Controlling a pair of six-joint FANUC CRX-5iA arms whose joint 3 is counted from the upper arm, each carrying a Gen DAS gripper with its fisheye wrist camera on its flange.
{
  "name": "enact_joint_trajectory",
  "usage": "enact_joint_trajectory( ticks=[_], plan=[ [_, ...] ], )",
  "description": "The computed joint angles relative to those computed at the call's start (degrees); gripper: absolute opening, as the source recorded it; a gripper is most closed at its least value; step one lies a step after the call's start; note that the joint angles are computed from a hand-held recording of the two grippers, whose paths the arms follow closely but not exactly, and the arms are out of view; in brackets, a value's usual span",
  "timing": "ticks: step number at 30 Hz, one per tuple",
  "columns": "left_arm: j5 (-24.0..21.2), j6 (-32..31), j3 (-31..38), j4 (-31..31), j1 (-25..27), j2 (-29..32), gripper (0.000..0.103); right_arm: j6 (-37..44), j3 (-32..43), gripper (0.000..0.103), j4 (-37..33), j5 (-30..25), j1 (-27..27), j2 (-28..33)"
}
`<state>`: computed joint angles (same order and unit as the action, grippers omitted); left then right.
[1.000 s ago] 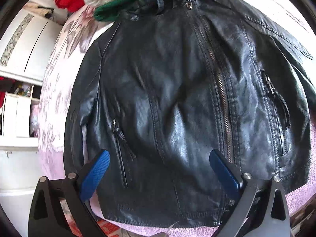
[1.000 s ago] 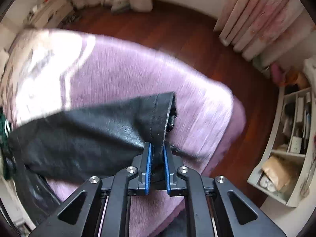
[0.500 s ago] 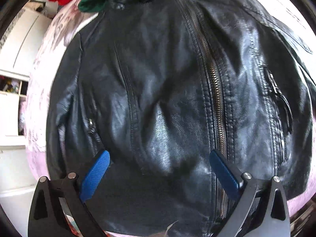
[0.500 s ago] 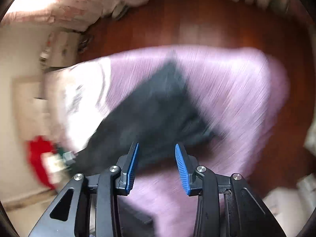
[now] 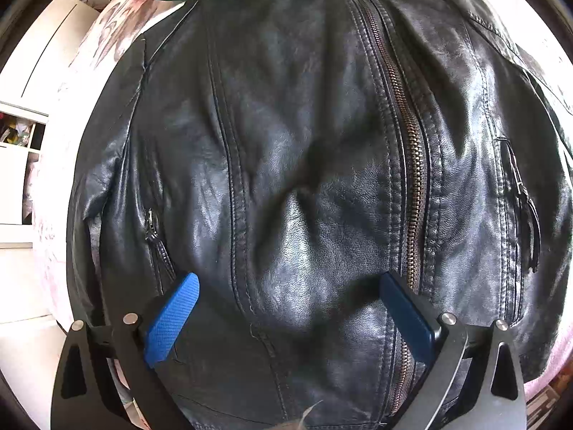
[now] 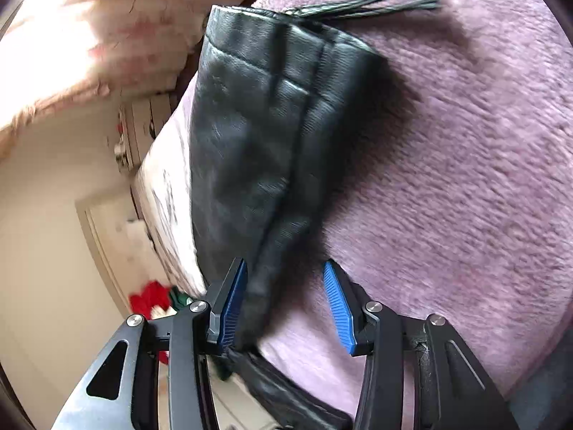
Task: Fold large clothes
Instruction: 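Grasp the jacket sleeve cuff with the right tool while the left tool approaches the jacket hem, then fold the held sleeve across the jacket body with the right tool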
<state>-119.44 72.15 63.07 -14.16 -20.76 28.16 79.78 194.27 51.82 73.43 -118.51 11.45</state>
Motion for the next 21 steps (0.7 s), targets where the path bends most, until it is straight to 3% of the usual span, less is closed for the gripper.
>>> enact_joint_trajectory(
  ticks=[3, 6, 7, 9, 13, 18, 21],
  plan=[
    [0.26, -0.06, 0.34, 0.15, -0.39, 0.35, 0.103, -1.57, 0.65, 0.047, 3.22, 2.61, -1.31, -1.35],
    [1.20, 0.01, -0.28, 0.36, -0.40, 0.05, 0.103, 3.78, 1.67, 0.049, 3.09, 0.31, -7.47, -0.59],
    [1.33, 0.13, -0.20, 0.54, -0.16, 0.11, 0.103, 5.35, 1.66, 0.040, 2.80, 0.30, -9.06, -0.52],
    [0.69, 0.34, 2.11, 0.57, 0.07, 1.47, 0.103, 10.10, 1.40, 0.008, 1.82, -1.23, -12.87, -0.03],
    [0.11, 0.92, 6.21, -0.35, 0.99, 3.41, 0.103, 20.69, -3.57, 0.006, -1.42, 3.21, -15.59, 1.38],
    [-1.34, 1.46, 11.87, -1.13, 4.69, 5.79, 0.103, 52.27, -17.01, 0.006, -7.41, 3.18, -24.38, -0.95],
    [-2.92, 1.06, 17.05, -2.21, 7.38, 8.10, 0.103, 73.60, -28.38, 0.006, -14.36, 0.18, -30.95, -8.10]
  ],
)
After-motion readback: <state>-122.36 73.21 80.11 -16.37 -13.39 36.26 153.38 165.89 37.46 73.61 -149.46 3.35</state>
